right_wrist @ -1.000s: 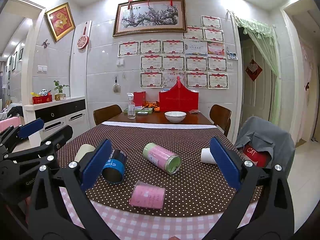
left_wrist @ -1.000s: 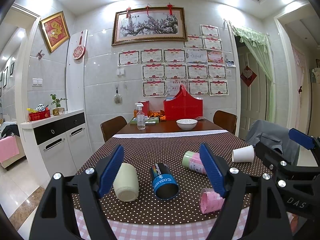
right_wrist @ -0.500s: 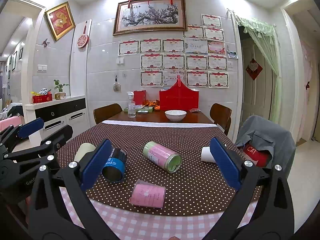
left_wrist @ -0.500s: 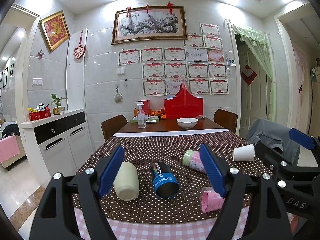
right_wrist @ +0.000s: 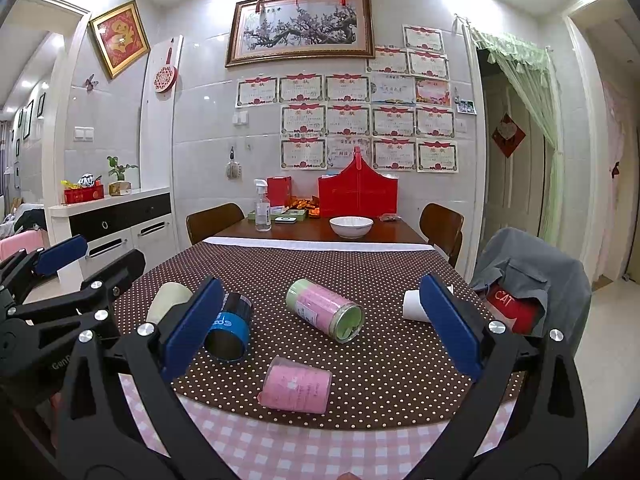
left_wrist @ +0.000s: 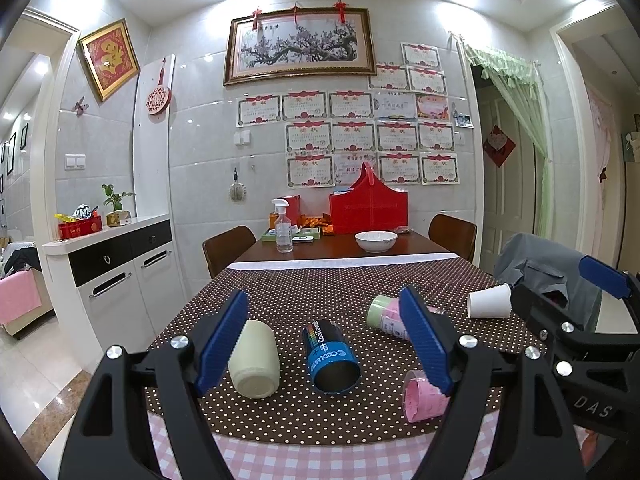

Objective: Flip cup upside down

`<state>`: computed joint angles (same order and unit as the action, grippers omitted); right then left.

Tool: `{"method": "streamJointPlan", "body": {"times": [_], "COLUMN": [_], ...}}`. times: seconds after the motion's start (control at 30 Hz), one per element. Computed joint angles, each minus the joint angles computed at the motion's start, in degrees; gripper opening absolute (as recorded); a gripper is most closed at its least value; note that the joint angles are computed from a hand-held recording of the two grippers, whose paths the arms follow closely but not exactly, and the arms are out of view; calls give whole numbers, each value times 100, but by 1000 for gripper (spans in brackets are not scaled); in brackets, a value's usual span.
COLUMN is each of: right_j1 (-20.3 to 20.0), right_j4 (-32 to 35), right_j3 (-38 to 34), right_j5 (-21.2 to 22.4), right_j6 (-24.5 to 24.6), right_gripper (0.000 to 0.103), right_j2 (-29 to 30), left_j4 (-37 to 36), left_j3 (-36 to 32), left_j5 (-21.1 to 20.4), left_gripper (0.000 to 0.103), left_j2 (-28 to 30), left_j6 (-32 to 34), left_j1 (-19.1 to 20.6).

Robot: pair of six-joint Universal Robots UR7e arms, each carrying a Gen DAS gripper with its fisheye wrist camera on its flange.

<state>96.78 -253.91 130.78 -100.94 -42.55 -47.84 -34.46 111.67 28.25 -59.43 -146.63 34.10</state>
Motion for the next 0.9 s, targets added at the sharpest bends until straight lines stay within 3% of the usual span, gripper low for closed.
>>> {"method": "streamJointPlan", "body": {"times": [0.2,0.37,0.53,0.9], "right_j1": [-83,-92,51,45], "right_j4": [16,200,953,2143], "right_j3": [6,-48,-331,-1054], "right_j5": [31,-36,-329,-783], "right_j6": [9,14,49,153], "right_gripper": [97,97,97,97], "right_j2": [56,59,-25,217], "left_j4": [228,864,2009,3589], "left_j3": [-108,-381,-803,-1702], "left_j5": [-51,-11,376,553], "left_gripper": [77,77,77,77], "left_j2": [32,133,220,520], "left_j6": [-106,-475,-1303,-2293], "left_j1": [21,135,460,1291]}}
